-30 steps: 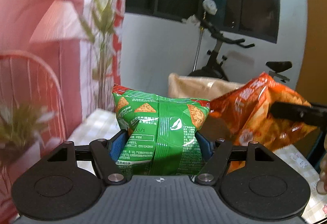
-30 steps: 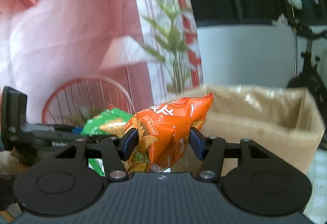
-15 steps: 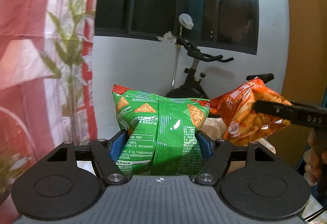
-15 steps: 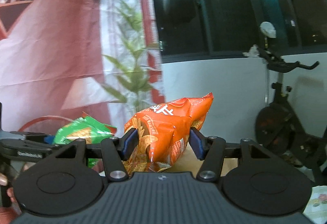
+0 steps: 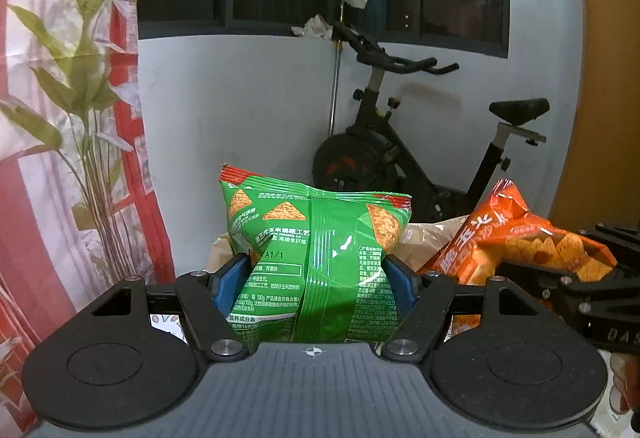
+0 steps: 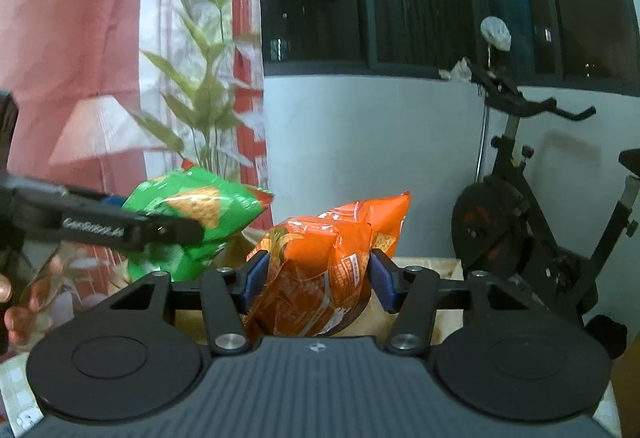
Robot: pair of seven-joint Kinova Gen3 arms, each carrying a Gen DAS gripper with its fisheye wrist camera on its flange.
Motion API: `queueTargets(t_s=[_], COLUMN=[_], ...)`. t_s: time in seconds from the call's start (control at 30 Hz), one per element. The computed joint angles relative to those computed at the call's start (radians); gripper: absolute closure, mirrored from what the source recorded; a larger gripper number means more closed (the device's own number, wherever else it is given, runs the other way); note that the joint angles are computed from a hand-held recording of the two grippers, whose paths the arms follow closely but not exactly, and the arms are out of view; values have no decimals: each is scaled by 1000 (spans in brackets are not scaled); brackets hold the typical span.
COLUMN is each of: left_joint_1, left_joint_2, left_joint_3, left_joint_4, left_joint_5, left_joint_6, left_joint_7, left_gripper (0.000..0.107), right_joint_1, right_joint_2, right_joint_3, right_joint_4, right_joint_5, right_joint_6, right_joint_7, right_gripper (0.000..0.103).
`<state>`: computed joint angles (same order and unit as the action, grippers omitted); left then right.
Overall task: Organize snacks
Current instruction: 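Lift both bags and release them into the box with both grippers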
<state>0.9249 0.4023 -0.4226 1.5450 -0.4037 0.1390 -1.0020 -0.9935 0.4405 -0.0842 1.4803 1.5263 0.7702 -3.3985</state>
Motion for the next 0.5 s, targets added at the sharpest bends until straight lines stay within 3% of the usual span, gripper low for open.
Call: queueTargets(t_s=[0.23, 0.37, 0.43, 0.5], left_joint_1=[-19, -95, -124, -107], left_joint_2=[42, 58, 60, 60], left_joint_3=[23, 121, 156, 135], left_joint_4=[-57, -102, -110, -105], left_joint_5=[-18, -21, -23, -46], left_joint_6=[46, 96, 111, 114], left_joint_7=[-4, -34, -41, -18], left_gripper=[33, 29, 25, 22], right_joint_1=[16, 19, 23, 29], right_joint_2=[24, 38, 45, 54], right_joint_3=[15, 27, 31, 35], right_joint_4=[-20, -46, -67, -97], right_joint_5=[-48, -90, -139, -212], right_joint_6=[-22, -38, -44, -48], right_joint_7=[15, 44, 80, 136], right_gripper=[47, 47, 46, 44])
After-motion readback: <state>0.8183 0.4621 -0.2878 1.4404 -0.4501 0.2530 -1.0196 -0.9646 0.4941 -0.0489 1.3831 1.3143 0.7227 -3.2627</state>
